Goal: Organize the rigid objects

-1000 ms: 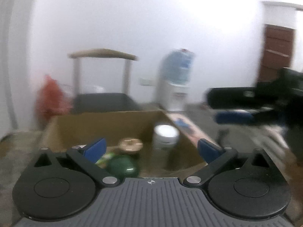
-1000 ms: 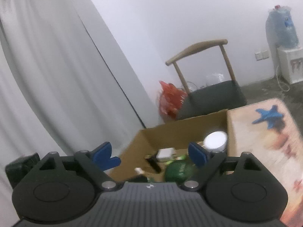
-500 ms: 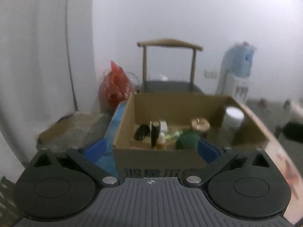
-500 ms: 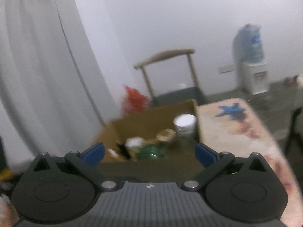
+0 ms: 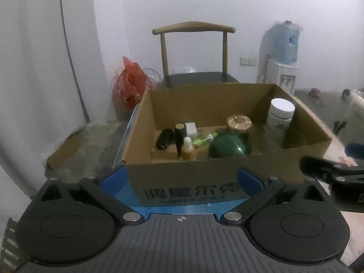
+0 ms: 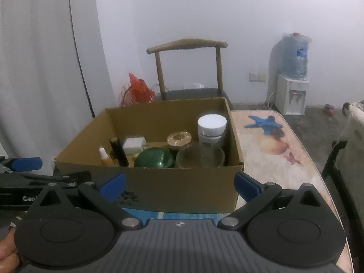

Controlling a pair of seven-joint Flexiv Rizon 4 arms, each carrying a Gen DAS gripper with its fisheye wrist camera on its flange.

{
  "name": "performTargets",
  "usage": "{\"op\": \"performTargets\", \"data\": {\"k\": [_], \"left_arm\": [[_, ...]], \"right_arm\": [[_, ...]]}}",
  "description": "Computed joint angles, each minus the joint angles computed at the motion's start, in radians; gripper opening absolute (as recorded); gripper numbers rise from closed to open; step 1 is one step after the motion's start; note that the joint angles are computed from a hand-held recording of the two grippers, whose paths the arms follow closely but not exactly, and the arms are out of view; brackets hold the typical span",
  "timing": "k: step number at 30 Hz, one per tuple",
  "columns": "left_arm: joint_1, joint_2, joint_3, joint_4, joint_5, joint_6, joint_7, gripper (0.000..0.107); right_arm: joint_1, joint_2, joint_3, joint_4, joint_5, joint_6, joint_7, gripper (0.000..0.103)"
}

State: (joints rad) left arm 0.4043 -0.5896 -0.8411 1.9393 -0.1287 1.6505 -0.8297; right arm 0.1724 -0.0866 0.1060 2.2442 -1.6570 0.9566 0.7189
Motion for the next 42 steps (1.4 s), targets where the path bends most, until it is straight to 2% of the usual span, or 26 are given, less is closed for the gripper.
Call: {"op": "performTargets", "data": {"k": [16, 42], "left_arm": [[0.015, -0.002, -0.008, 0.003, -0.008, 0.0, -0.002, 0.103], [0.035, -0.018, -0.025, -0.011, 0.005, -0.002, -0.034, 0.102]], "right_arm": [[0.022, -0.028, -0.001, -0.022, 0.065, -0.02, -0.056, 0.103], [0.021, -0.035, -0.007, -0.039, 0.054, -0.014, -0.065, 0.103]]}}
